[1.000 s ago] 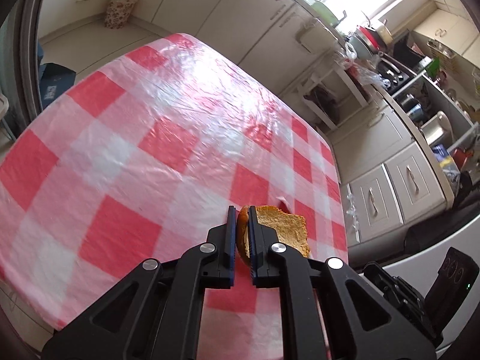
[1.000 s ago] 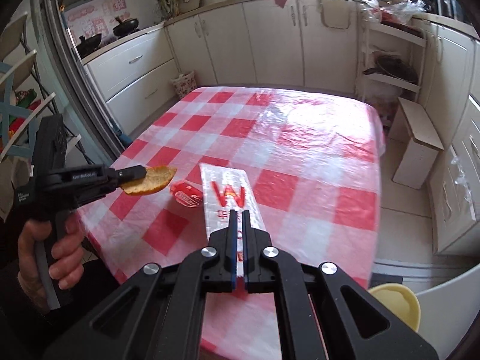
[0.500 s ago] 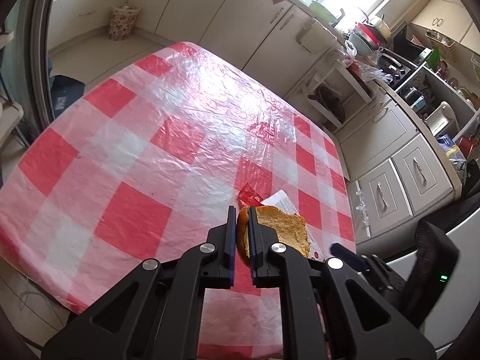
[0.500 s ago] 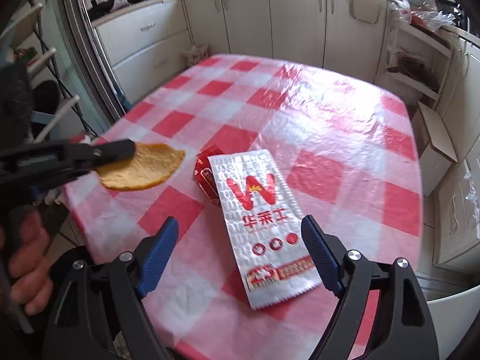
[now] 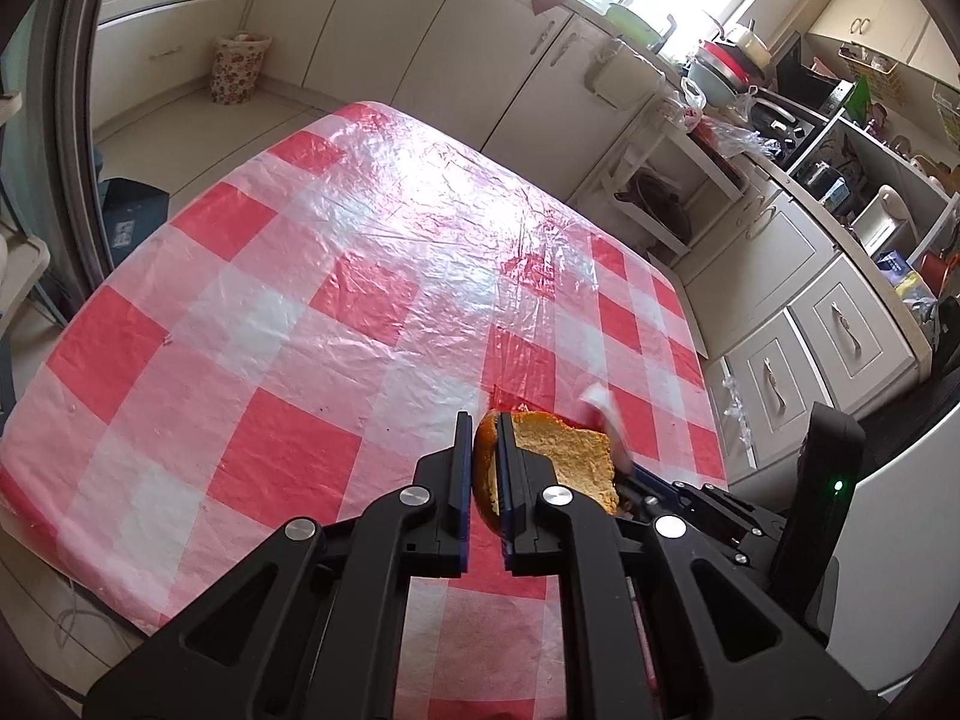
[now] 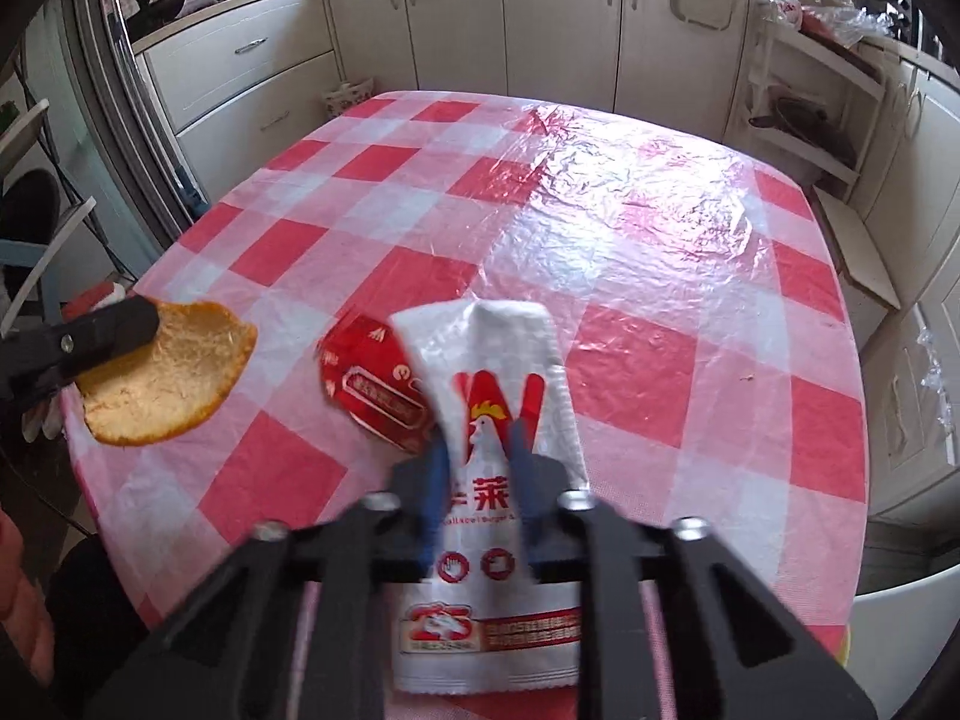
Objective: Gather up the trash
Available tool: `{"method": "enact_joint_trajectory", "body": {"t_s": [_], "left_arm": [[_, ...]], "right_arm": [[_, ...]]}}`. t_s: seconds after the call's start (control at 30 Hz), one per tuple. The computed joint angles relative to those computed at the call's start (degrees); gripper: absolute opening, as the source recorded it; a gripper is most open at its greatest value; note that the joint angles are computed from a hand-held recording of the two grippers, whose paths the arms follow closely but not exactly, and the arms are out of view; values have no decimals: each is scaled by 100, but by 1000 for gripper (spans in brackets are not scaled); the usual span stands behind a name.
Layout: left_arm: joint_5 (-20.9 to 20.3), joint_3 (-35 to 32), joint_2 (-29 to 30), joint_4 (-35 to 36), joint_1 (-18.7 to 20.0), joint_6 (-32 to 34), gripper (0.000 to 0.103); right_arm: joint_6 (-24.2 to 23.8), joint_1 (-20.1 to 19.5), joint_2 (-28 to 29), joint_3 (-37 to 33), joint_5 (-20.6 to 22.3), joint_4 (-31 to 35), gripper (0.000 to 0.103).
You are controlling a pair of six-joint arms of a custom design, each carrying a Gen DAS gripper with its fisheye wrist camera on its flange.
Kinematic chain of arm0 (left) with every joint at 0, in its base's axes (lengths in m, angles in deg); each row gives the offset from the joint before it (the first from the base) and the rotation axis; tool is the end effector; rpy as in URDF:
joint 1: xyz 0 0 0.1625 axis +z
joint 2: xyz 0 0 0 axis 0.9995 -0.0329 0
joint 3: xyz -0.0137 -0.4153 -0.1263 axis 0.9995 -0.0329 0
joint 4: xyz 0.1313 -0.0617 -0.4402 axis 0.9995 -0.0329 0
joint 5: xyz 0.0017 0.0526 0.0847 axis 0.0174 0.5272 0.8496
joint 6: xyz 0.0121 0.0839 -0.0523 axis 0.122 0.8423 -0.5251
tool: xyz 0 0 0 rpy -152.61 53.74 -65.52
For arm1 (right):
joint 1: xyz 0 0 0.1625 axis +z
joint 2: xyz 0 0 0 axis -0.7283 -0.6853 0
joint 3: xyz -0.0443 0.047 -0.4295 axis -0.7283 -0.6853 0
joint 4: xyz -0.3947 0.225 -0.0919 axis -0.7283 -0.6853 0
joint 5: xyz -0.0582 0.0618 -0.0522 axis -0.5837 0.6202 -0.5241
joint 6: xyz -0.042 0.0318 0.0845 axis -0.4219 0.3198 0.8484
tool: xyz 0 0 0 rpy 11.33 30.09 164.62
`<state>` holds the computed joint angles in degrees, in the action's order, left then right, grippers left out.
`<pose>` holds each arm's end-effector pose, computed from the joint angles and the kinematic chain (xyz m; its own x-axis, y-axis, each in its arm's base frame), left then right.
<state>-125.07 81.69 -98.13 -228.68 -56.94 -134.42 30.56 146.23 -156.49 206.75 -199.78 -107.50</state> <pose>-0.1935 -0.3614 0.1337 -0.9426 -0.1877 -0.2761 0.0700 0.6975 -0.7131 0.1641 -0.4268 0.1510 -0.6995 -0.4538 0.5520 -0.6233 0.7653 -0.1607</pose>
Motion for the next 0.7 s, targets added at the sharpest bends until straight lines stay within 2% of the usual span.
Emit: {"method": "enact_joint_trajectory", "body": {"t_s": [0.07,0.2,0.4,0.5,0.6,0.7], "left_arm": [[-28,10,15,-17,-2,-16,7],[-104,28,41,-84,-46,-21,7],[-338,-113,407,-449,-196,139,7],[-567,-294,812,-760,-265,327,7],[-880,-558,1356,-1078,-332,555,7],[-1223,-908,2030,-1329,-412,779,7]], "right_arm": [[53,-31,-70,9,45,84,3],[249,-124,-445,73,288,381,2],[252,-311,-1547,336,510,688,2],[175,-630,-2299,518,540,821,2],[83,-1273,-3207,705,637,1017,2],[-39,-1919,-3779,841,698,1143,2]]}}
